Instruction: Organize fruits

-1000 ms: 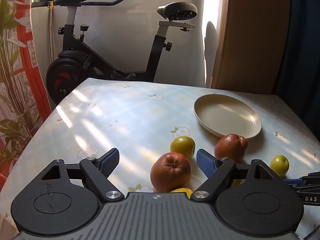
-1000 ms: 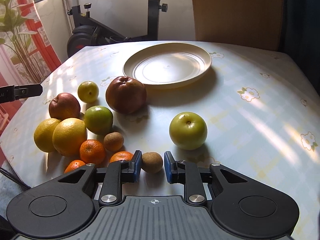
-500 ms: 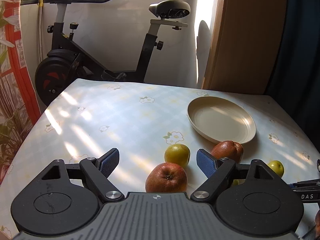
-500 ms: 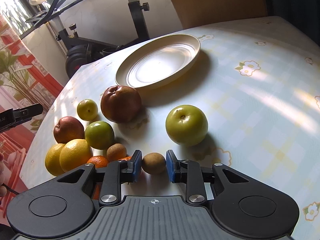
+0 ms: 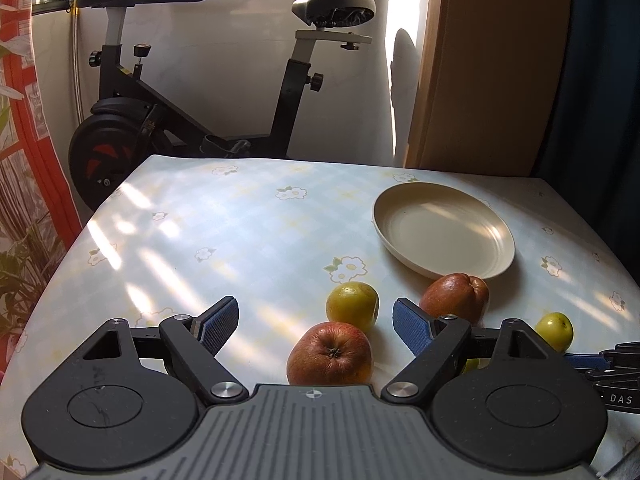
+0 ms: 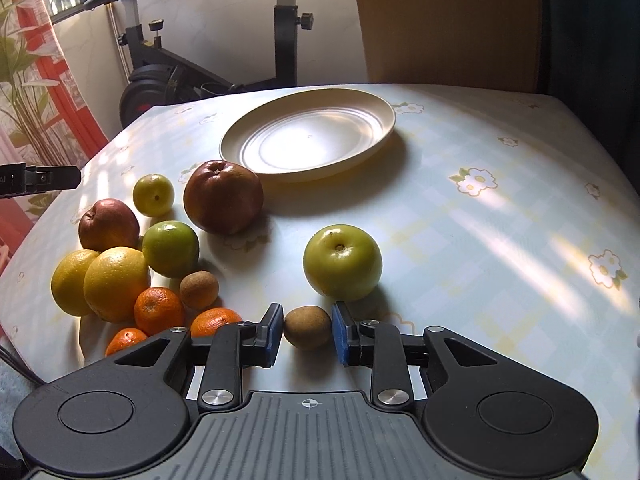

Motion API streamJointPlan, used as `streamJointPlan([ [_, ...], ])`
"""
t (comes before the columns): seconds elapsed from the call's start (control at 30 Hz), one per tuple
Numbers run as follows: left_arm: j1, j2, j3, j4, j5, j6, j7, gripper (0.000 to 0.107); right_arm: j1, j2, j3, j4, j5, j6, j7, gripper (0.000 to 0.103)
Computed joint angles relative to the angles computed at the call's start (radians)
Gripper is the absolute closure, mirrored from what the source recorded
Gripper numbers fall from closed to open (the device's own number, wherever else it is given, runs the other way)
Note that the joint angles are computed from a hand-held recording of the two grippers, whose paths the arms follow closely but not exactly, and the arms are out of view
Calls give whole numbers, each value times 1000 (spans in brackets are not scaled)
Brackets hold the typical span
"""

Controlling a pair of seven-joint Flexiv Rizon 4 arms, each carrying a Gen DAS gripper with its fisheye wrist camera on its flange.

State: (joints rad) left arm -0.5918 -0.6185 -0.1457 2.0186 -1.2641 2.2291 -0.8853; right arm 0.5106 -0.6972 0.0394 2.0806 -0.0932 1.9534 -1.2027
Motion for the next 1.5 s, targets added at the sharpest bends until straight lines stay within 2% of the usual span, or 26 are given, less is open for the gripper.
streamJointPlan([
  [0.07,1,1,0,0,2,-2,0,21,6,1,-6,-1,-1,-8,-4,73],
  [0.2,1,5,1,10,11,-6,-7,21,-2,1,4,-4,-8,-25,-2,73],
  [0.47,1,4,3,0,-6,-22,5,21,-12,-1,11,-2,-24,-16,-9,78],
  [0.6,19,16,8,14,41,-57,-16,21,15,8,-13,0,-12,15,-33,78],
  [0.67,24,22,26,14,73,-88,-16,22,25,12,-23,-8,-9,33,-54,78],
  [0.77,-8,13,79,-21,69,-111,65,22,23,12,-27,-36,-18,45,-87,78],
  [0.83,7,18,86,-27,106,-130,70,22,32,7,-42,-66,-17,44,-110,78],
  [0.93,73,38,77,-35,209,-222,8,22,-8,-8,-16,-122,-41,41,-118,78],
  [1.07,99,20,107,-85,268,-329,-17,25,-14,-20,-25,-177,-56,3,-125,78],
  [1.17,43,-10,208,-136,265,-475,-23,25,-84,-33,39,-202,-101,-20,-107,78],
  [1.27,98,-21,177,-152,301,-580,-27,25,-124,-42,74,-213,-129,-41,-85,78],
  [1.37,73,-54,249,-185,382,-676,-71,25,-154,-48,100,-215,-153,-49,-68,78],
  [1.4,74,-63,260,-193,407,-693,-78,25,-170,-51,113,-217,-166,-51,-65,78],
  [1.5,120,-75,233,-200,446,-726,-77,25,-186,-54,124,-224,-184,-64,-50,78],
])
